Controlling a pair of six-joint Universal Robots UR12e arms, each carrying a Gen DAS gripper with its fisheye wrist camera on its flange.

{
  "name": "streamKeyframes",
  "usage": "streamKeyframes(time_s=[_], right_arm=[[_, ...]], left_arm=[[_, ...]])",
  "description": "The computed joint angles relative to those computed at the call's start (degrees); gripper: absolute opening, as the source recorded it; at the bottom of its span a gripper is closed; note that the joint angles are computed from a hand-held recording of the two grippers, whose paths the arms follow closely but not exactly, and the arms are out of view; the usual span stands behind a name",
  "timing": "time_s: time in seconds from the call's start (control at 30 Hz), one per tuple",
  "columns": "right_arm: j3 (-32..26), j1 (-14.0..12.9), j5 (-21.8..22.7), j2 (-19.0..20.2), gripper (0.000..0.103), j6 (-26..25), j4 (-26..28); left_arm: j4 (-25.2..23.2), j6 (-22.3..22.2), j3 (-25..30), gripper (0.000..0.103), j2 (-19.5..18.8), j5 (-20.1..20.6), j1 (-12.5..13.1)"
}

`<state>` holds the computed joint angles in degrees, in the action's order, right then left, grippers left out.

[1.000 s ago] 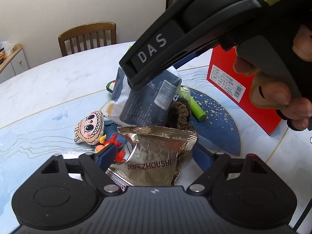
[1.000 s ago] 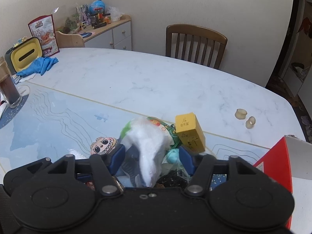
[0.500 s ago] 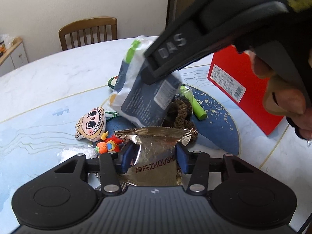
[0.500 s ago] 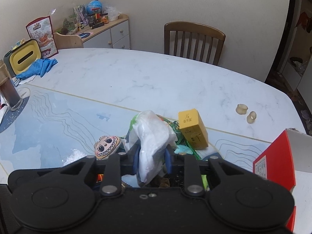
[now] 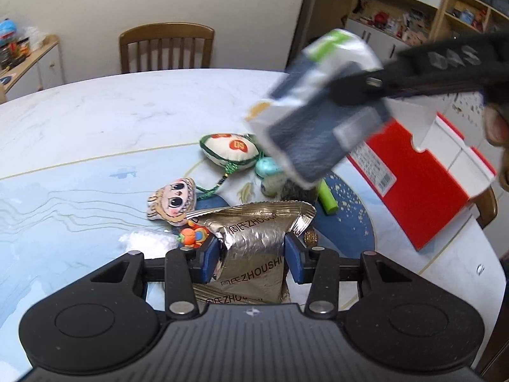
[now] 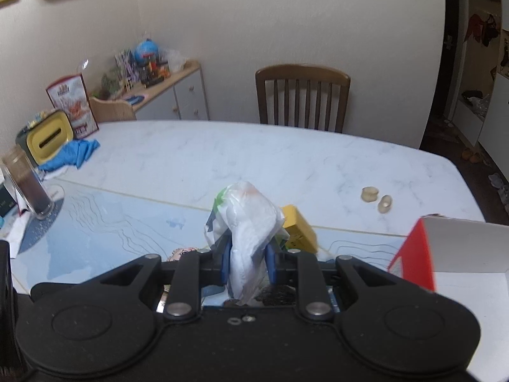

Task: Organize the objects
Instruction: 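Lift both held snack bags and carry them over the red-and-white box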

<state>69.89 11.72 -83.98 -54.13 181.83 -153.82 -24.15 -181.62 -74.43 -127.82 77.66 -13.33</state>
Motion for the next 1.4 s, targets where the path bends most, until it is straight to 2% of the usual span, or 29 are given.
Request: streamKeyframes(time_s=[0.17, 0.43, 0.8, 0.97, 1.17, 1.27, 1.4], right_arm=[[3.68, -1.44, 0.89, -3.01, 0.021, 0.70, -1.82], [9.34, -4.84, 2.13, -7.29, 0.021, 2.19, -5.20], [15.59, -9.96, 0.92, -10.92, 0.022, 2.00, -8.00], [17.69, -12.21, 0.24, -11.76, 0.022, 2.69, -8.50], [19.16, -14.49, 0.00, -12.06, 0.022, 2.68, -8.34], [19.30, -15.31, 0.07, -11.91, 0.022, 2.33, -7.98], [19.20, -16.21, 0.89, -11.62, 0.022, 2.12, -6.57]], left_arm=[[-0.85, -2.53, 0.42, 0.043, 0.88, 0.52, -0.47], [-2.60, -3.54, 3.36, 0.043, 1.04, 1.89, -2.78], [-7.73, -4.34, 13.12, 0.043, -3.50, 3.27, -7.24], [-10.76, -4.66, 19.65, 0.043, -6.84, 3.22, -8.93], [-15.29, -4.53, 30.17, 0.043, -12.30, 3.32, -10.83], [-19.03, -4.19, 36.69, 0.043, -15.79, 3.50, -11.67], [-26.49, -3.70, 46.86, 0.043, -21.36, 4.06, -12.54]])
